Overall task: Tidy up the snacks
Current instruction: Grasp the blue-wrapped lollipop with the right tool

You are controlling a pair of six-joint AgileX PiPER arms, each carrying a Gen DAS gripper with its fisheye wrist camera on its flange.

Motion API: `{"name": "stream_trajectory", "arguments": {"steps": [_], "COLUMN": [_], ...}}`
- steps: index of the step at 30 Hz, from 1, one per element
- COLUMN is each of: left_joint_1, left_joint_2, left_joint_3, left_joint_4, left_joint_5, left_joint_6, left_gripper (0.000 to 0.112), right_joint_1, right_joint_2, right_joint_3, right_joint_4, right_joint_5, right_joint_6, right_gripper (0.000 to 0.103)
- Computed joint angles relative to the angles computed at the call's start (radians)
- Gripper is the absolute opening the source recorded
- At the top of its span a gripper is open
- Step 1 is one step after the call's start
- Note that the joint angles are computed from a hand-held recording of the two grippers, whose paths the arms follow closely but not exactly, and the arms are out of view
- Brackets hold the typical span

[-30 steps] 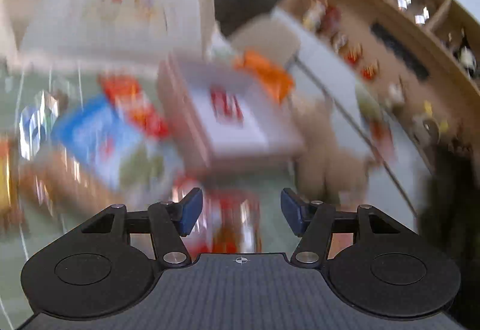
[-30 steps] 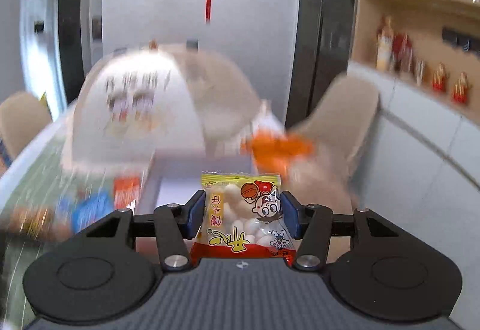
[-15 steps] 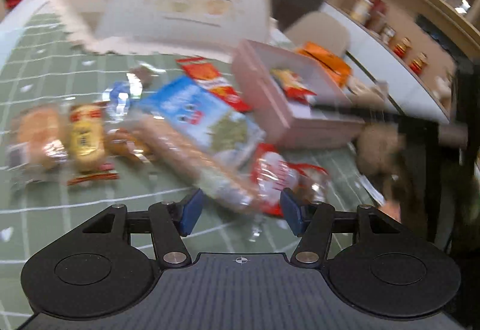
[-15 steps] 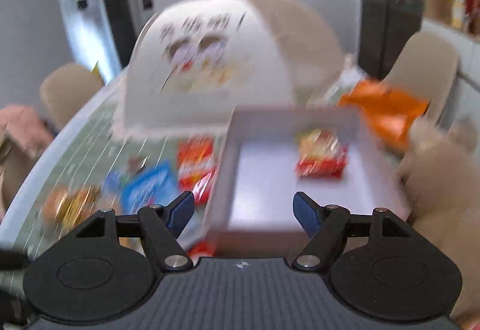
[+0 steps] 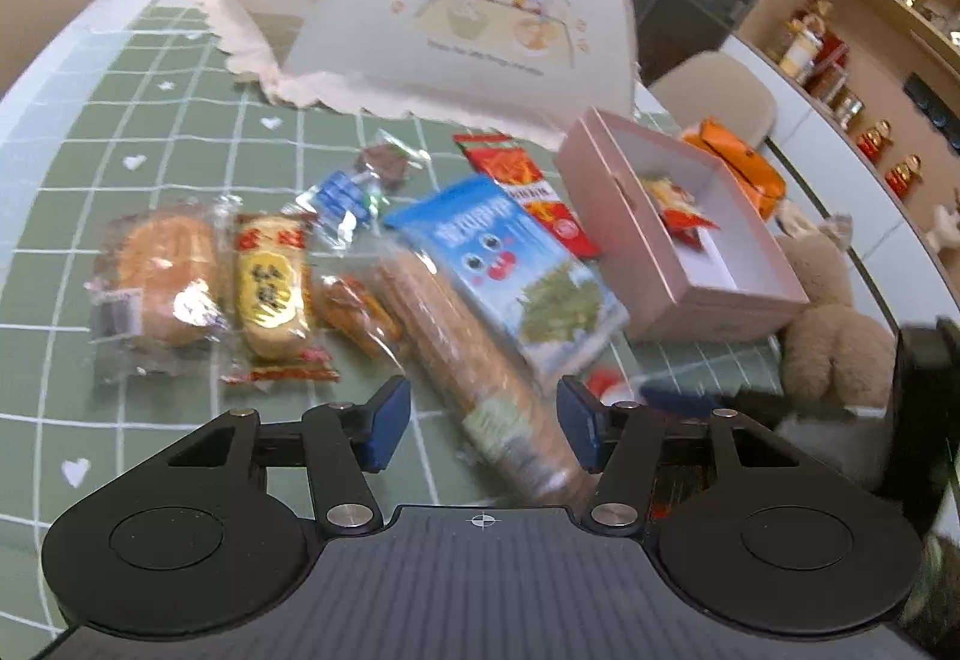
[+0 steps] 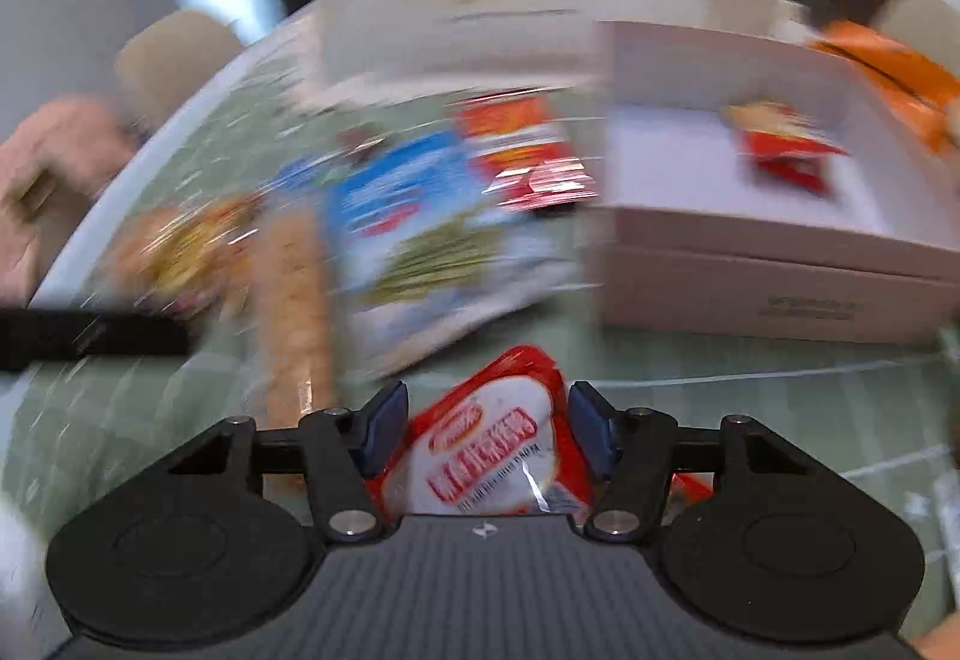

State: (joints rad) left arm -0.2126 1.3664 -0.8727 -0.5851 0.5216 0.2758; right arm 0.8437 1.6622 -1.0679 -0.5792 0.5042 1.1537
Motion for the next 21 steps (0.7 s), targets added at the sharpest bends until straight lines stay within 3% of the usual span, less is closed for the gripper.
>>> {"name": "stream_trajectory", "arguments": {"steps": [4,8,10,12,13,16,21], "left_joint_1": [0.051,0.114,0.149,0.169,0.18,0.228,0.314], "left_joint_2": [-0.012,-0.028,-0.029,-0.035,-0.041,-0.063,-0.104], "left_joint_3": [0.0,0.015,0.02,0.026,0.031,0.052,0.108], "left_joint_4": [-0.025,-0.05,-0.072,-0.078,-0.087,-0.141,-0.208], "left_joint_5": [-0.002,0.003,0.019,0.037,0.052,0.119,0.205], "left_joint_6": [0.026,0.063,0.091,0.113,0.134,0.246,0.407], "left_gripper": [0.059,0.059,0.059,0.059,0.059,0.058,0.057], "right_joint_1": [0.041,0.057,0.058,0.028,0.0,-0.089,-0.151], "right_joint_2": [0.031,0.034,0.08,0.189,0.225,0.401,0.692], "right_joint_3": [-0.079,-0.173,-0.259,-0.421,-0.475,-0.702,-1.107], "right_joint_4": [0.164,-0.018,-0.171,-0.249,-0.237,-0.112,0.003], "right_joint_5": [-0.023,0.046,0.142,0.254,0.255,0.264,0.429], "right_joint_6": [-0.24,-0.115,0.002,0.015,-0.011,-0.192,-0.462], "right_gripper": [0.056,0.056,0.056,0.056,0.056,0.056,0.056]}}
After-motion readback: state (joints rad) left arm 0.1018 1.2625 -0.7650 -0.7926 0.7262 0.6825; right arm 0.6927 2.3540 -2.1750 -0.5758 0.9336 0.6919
